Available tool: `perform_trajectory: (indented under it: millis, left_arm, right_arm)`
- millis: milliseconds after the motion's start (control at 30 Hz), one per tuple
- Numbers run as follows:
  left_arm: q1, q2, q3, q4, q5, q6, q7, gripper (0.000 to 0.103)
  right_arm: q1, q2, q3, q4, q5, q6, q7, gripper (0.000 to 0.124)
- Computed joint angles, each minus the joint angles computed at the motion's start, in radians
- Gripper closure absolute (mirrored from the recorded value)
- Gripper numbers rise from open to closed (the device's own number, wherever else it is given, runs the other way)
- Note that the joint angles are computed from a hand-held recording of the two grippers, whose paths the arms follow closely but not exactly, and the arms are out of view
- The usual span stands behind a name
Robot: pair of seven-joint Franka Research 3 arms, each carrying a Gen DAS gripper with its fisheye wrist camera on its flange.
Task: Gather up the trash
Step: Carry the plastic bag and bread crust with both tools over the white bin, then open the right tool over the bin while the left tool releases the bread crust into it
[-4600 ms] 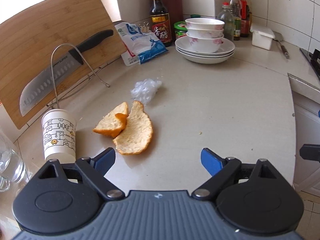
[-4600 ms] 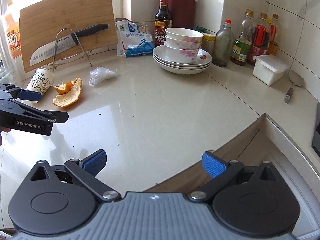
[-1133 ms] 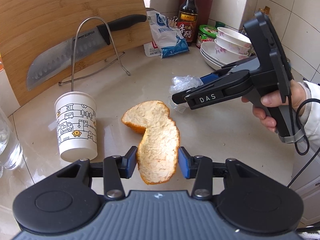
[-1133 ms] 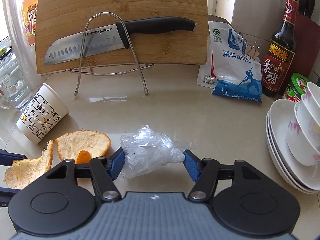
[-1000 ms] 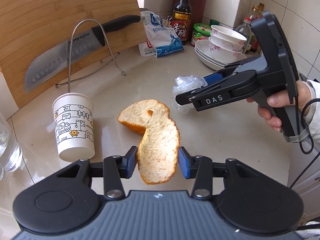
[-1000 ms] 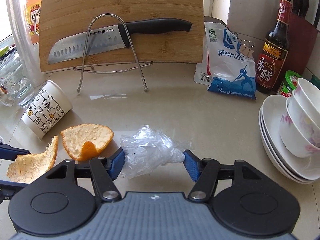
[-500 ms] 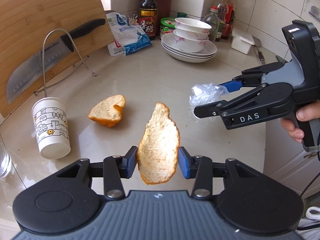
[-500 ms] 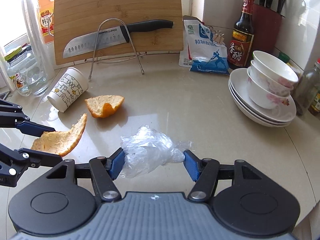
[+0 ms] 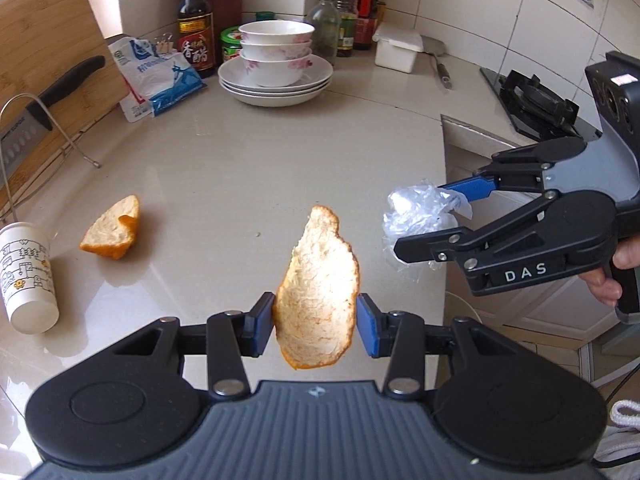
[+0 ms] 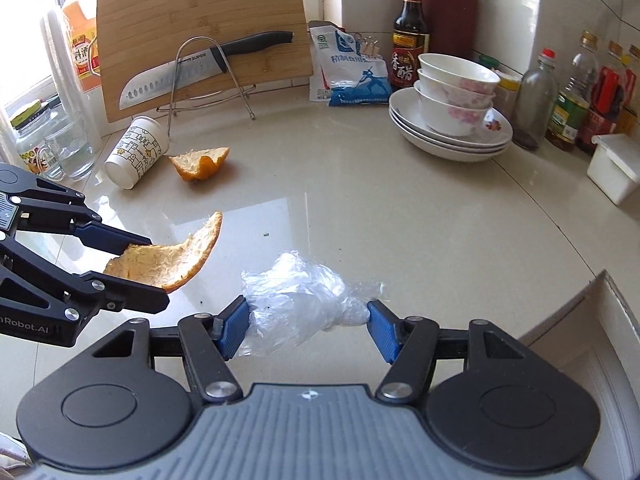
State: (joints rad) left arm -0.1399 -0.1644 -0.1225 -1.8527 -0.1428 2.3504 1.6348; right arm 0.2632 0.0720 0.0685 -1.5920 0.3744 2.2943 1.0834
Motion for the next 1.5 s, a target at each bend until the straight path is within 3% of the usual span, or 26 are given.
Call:
perform_trajectory:
  millis: [500,867,1200,1267,1333,1367,1500]
  left_arm:
    - [-0.066,0.094,-0.052,0.108,-0.101,-0.012,0.137,0.061]
    - [-0.091,0.183,-0.100,0.201,-0.080,-0.022,0.130,0.061]
    - [-0.130,0.327,-0.145,0.314,0.007,-0.015,0.046,0.061]
    - [-0.140,0.361,-0.154,0.339,0.023,-0.016,0.029,0.061]
    - [-0.150,0.395,-0.163,0.366,0.035,-0.021,0.014,0.061]
    - [-0.154,0.408,-0.166,0.373,0.040,-0.018,0.011,0.061]
    - [-0.174,0.470,-0.177,0.426,0.070,-0.032,-0.011,0.061]
  right_arm:
    - [-0.095,-0.228,-0.048,-0.318,-0.150,0.095,0.246,0.056]
    - [-0.164,-0.226,-0.073,-0.446,-0.238,0.073,0.345,0.055]
    - [-0.184,-0.168,-0.091,-0.524,-0.205,0.158,0.321,0.055]
    - [-0.186,-0.151,-0.096,-0.533,-0.184,0.171,0.305,0.052]
    - [-0.189,-0.142,-0.096,-0.547,-0.188,0.192,0.314,0.034]
    - [-0.191,-0.141,-0.097,-0.557,-0.186,0.207,0.314,0.030]
    - [-0.198,-0.154,-0.106,-0.588,-0.147,0.222,0.294,0.028]
